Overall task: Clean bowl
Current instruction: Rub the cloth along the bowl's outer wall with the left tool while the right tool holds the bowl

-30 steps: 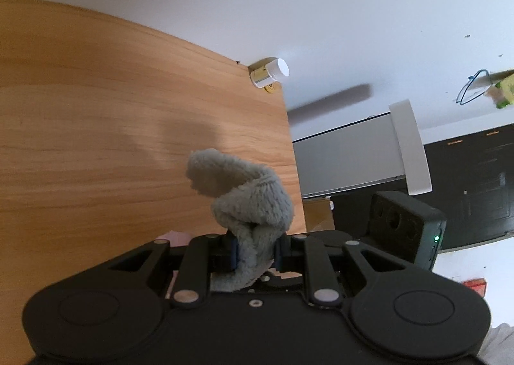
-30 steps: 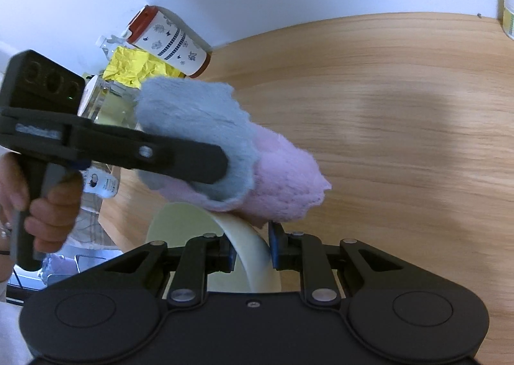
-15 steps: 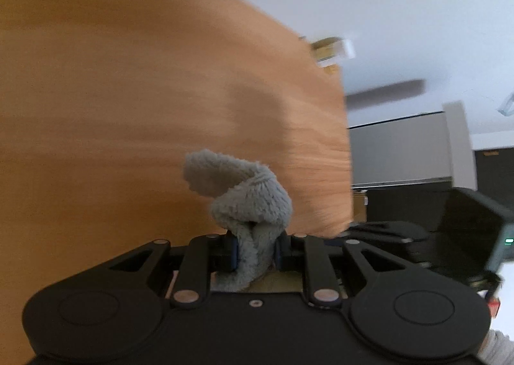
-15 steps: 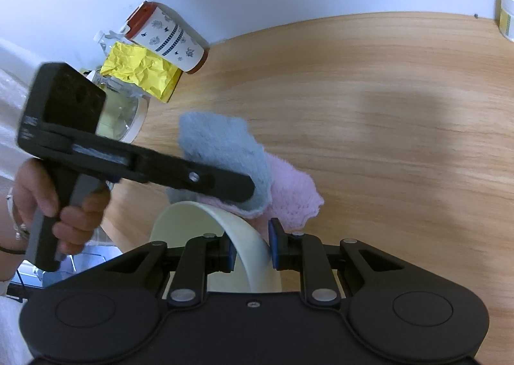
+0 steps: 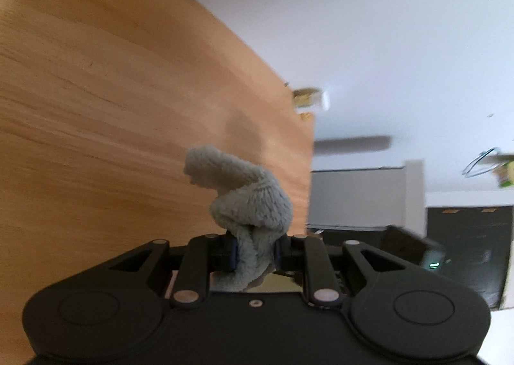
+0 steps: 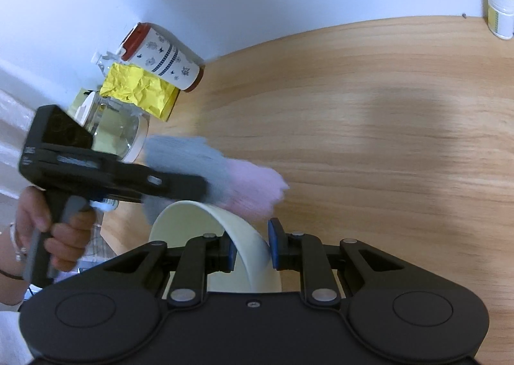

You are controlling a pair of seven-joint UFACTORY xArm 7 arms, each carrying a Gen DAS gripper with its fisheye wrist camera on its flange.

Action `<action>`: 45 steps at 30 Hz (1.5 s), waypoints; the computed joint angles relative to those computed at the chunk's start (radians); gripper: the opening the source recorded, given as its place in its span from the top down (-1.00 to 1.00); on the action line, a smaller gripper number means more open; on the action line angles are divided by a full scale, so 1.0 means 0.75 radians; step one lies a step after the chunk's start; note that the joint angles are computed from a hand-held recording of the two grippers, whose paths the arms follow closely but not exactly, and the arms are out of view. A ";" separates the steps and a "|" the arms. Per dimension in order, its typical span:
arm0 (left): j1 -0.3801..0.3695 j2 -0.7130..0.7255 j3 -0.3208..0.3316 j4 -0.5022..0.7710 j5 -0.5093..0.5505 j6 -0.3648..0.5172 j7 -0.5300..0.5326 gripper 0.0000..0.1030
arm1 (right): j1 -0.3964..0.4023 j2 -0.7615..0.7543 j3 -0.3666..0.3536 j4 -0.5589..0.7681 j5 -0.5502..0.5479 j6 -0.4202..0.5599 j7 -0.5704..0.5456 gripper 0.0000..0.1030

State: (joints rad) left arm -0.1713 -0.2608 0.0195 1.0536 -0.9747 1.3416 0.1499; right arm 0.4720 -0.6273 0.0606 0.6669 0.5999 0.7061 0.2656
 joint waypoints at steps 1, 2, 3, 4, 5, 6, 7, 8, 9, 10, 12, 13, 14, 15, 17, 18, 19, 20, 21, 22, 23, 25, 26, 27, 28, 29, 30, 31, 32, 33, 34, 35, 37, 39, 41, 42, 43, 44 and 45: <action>0.004 -0.010 0.001 -0.011 0.003 -0.005 -0.013 0.64 | 0.002 0.002 -0.002 -0.005 0.010 -0.011 0.001 0.56; 0.009 -0.021 0.003 -0.025 0.005 -0.011 -0.026 0.64 | 0.005 0.004 -0.004 -0.009 0.020 -0.023 0.001 0.56; 0.015 -0.037 0.008 -0.058 -0.006 -0.028 -0.039 0.64 | 0.010 0.008 -0.008 -0.012 0.034 -0.035 0.000 0.56; 0.017 -0.049 0.011 -0.080 -0.016 -0.040 -0.051 0.64 | 0.020 0.006 -0.016 -0.023 0.065 -0.056 0.002 0.56; 0.015 -0.057 0.011 -0.094 -0.025 -0.051 -0.057 0.64 | 0.027 0.004 -0.021 -0.031 0.086 -0.071 0.002 0.56; 0.015 -0.074 0.015 -0.124 -0.049 -0.069 -0.066 0.64 | 0.030 0.001 -0.023 -0.040 0.100 -0.080 0.008 0.56; 0.015 -0.092 0.020 -0.157 -0.075 -0.088 -0.077 0.64 | 0.033 -0.002 -0.025 -0.048 0.114 -0.089 0.015 0.56; 0.017 -0.122 0.024 -0.206 -0.113 -0.119 -0.104 0.64 | 0.036 -0.006 -0.027 -0.057 0.128 -0.098 0.021 0.55; 0.018 -0.151 0.027 -0.256 -0.149 -0.150 -0.133 0.64 | 0.040 -0.009 -0.029 -0.066 0.141 -0.108 0.028 0.55; 0.017 -0.168 0.029 -0.284 -0.158 -0.173 -0.146 0.64 | 0.046 -0.018 -0.034 -0.085 0.172 -0.129 0.043 0.55; 0.013 -0.202 0.032 -0.347 -0.178 -0.216 -0.181 0.64 | 0.053 -0.028 -0.038 -0.107 0.204 -0.156 0.064 0.53; 0.007 -0.209 0.034 -0.364 -0.185 -0.229 -0.191 0.64 | 0.059 -0.037 -0.041 -0.121 0.223 -0.175 0.073 0.53; 0.005 -0.217 0.032 -0.390 -0.186 -0.248 -0.213 0.64 | 0.067 -0.047 -0.044 -0.137 0.244 -0.197 0.082 0.53; -0.001 -0.215 0.034 -0.393 -0.180 -0.252 -0.218 0.64 | 0.075 -0.056 -0.047 -0.153 0.265 -0.219 0.091 0.53; -0.010 -0.211 0.031 -0.396 -0.163 -0.270 -0.226 0.64 | 0.090 -0.060 -0.049 -0.165 0.280 -0.250 0.098 0.53; -0.016 -0.211 0.029 -0.398 -0.159 -0.282 -0.223 0.64 | 0.096 -0.057 -0.048 -0.165 0.276 -0.258 0.098 0.53; -0.022 -0.210 0.026 -0.400 -0.156 -0.295 -0.219 0.64 | 0.102 -0.054 -0.048 -0.164 0.272 -0.265 0.098 0.52; -0.029 -0.206 0.021 -0.402 -0.155 -0.312 -0.210 0.64 | 0.110 -0.054 -0.051 -0.167 0.278 -0.277 0.096 0.52; -0.035 -0.194 0.019 -0.396 -0.148 -0.320 -0.209 0.64 | 0.120 -0.055 -0.056 -0.171 0.286 -0.290 0.094 0.52; -0.035 -0.186 0.027 -0.387 -0.140 -0.317 -0.206 0.64 | 0.128 -0.054 -0.060 -0.175 0.295 -0.302 0.095 0.52; -0.039 -0.183 0.023 -0.381 -0.147 -0.336 -0.204 0.64 | 0.131 -0.054 -0.063 -0.177 0.295 -0.306 0.099 0.52; -0.050 -0.180 0.016 -0.367 -0.150 -0.347 -0.217 0.64 | 0.124 -0.056 -0.056 -0.181 0.273 -0.304 0.114 0.52; -0.052 -0.182 0.028 -0.359 -0.167 -0.342 -0.214 0.64 | 0.124 -0.057 -0.058 -0.182 0.272 -0.307 0.123 0.52; -0.051 -0.197 0.037 -0.362 -0.185 -0.341 -0.217 0.64 | 0.129 -0.062 -0.063 -0.187 0.276 -0.312 0.125 0.52; -0.051 -0.210 0.044 -0.365 -0.201 -0.341 -0.219 0.64 | 0.143 -0.072 -0.075 -0.196 0.292 -0.328 0.113 0.52; -0.052 -0.219 0.046 -0.368 -0.203 -0.343 -0.216 0.64 | 0.150 -0.086 -0.080 -0.206 0.302 -0.343 0.110 0.52; -0.050 -0.235 0.054 -0.359 -0.207 -0.341 -0.212 0.64 | 0.148 -0.097 -0.082 -0.214 0.301 -0.350 0.115 0.53; -0.051 -0.250 0.057 -0.364 -0.213 -0.340 -0.213 0.64 | 0.147 -0.103 -0.084 -0.220 0.300 -0.360 0.122 0.52; -0.053 -0.262 0.053 -0.368 -0.208 -0.344 -0.223 0.64 | 0.145 -0.110 -0.085 -0.227 0.297 -0.365 0.131 0.52; -0.048 -0.284 0.052 -0.365 -0.182 -0.337 -0.247 0.64 | 0.143 -0.117 -0.087 -0.234 0.293 -0.369 0.142 0.52; -0.052 -0.303 0.062 -0.370 -0.180 -0.326 -0.241 0.64 | 0.137 -0.129 -0.087 -0.248 0.294 -0.382 0.158 0.52; -0.055 -0.311 0.062 -0.376 -0.181 -0.333 -0.245 0.64 | 0.143 -0.137 -0.095 -0.258 0.300 -0.393 0.166 0.52; -0.059 -0.343 0.061 -0.418 -0.204 -0.366 -0.273 0.64 | 0.166 -0.151 -0.117 -0.274 0.320 -0.414 0.167 0.52; -0.058 -0.361 0.072 -0.455 -0.225 -0.390 -0.294 0.65 | 0.193 -0.170 -0.135 -0.295 0.347 -0.451 0.162 0.51; -0.061 -0.376 0.084 -0.495 -0.267 -0.418 -0.305 0.65 | 0.210 -0.169 -0.141 -0.303 0.360 -0.478 0.173 0.50; -0.066 -0.379 0.085 -0.507 -0.288 -0.432 -0.305 0.65 | 0.226 -0.169 -0.147 -0.308 0.373 -0.498 0.175 0.50; -0.071 -0.379 0.086 -0.516 -0.305 -0.442 -0.304 0.65 | 0.230 -0.184 -0.149 -0.321 0.373 -0.502 0.181 0.50; -0.075 -0.374 0.088 -0.532 -0.333 -0.453 -0.307 0.65 | 0.237 -0.193 -0.150 -0.329 0.374 -0.512 0.187 0.50; -0.078 -0.370 0.084 -0.538 -0.343 -0.460 -0.312 0.65 | 0.245 -0.199 -0.151 -0.336 0.376 -0.524 0.192 0.49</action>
State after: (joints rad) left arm -0.2299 -0.5383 0.0827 0.6505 -1.2316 0.9966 -0.0838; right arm 0.6557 -0.7764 -0.0528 0.4150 0.8817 0.3133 0.4099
